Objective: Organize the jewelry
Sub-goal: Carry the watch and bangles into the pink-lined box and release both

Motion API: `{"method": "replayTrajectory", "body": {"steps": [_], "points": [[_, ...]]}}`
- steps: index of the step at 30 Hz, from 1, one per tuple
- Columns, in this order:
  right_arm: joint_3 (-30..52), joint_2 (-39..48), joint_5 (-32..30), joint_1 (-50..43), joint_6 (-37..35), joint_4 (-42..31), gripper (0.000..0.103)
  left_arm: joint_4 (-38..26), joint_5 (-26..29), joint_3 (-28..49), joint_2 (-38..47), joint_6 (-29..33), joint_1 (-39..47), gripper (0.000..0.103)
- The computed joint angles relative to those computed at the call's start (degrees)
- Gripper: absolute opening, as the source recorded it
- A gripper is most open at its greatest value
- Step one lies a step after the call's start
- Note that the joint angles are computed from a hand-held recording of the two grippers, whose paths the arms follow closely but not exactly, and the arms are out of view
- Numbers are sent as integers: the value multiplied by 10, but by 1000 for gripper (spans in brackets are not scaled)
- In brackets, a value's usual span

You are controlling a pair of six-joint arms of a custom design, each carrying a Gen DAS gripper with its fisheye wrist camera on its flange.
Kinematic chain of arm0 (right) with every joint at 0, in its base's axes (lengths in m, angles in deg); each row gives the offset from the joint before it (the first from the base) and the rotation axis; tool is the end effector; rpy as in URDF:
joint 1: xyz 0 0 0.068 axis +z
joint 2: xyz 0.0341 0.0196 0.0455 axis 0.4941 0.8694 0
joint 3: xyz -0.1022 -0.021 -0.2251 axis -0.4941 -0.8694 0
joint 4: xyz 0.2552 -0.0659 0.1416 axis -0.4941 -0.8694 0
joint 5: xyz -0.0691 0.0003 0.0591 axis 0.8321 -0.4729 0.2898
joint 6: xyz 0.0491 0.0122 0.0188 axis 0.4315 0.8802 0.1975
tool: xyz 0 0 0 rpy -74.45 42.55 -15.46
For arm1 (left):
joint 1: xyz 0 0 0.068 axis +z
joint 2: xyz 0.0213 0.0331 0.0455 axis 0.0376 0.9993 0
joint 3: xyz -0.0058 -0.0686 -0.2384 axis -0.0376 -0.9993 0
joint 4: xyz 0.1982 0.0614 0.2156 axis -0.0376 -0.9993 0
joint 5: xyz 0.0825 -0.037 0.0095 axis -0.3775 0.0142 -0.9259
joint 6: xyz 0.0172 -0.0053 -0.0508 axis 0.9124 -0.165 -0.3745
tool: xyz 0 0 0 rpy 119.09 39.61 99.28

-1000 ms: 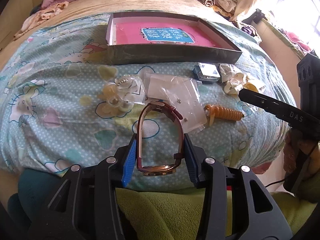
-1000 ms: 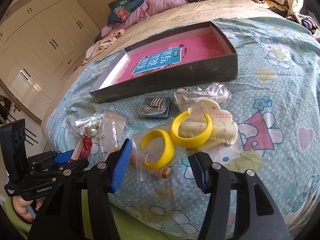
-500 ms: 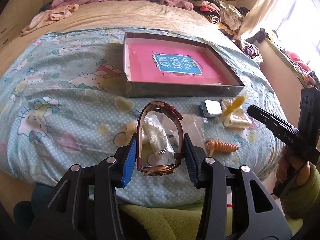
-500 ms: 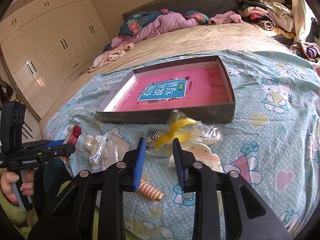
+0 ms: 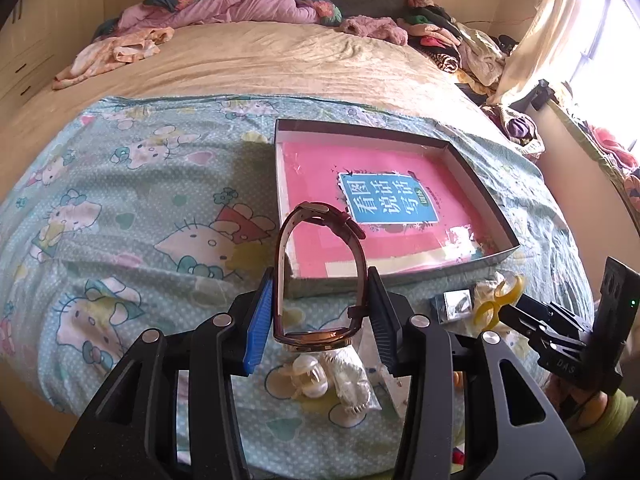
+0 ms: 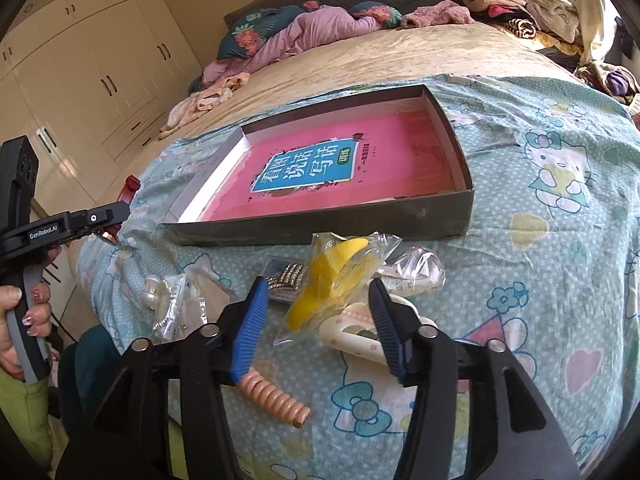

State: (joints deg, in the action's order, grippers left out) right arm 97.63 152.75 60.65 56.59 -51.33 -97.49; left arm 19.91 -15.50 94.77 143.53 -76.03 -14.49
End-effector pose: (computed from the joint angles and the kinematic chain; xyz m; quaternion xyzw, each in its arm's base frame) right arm 0.2836 0.1564 0.1444 -0.1957 0.8964 0.2498 0.3095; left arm 0.2321 -0.0642 0.2171 -0.1033 0.9351 -0.0610 0.3335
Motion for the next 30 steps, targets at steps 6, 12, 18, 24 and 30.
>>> {"method": "replayTrajectory", "body": {"steps": [6, 12, 18, 24, 30], "points": [[36, 55, -16, -11, 8, 6, 30, 32, 1, 28, 51, 11, -8, 35], [29, 39, -65, -29, 13, 19, 20, 43, -3, 61, 79, 28, -7, 36], [45, 15, -97, -47, 14, 31, 18, 59, 7, 94, 121, 40, 6, 36], [112, 70, -119, -70, 34, 44, 18, 89, 14, 105, 168, 34, 12, 36], [185, 146, -134, -85, 55, 43, 18, 114, 15, 118, 223, 29, 13, 36]]}}
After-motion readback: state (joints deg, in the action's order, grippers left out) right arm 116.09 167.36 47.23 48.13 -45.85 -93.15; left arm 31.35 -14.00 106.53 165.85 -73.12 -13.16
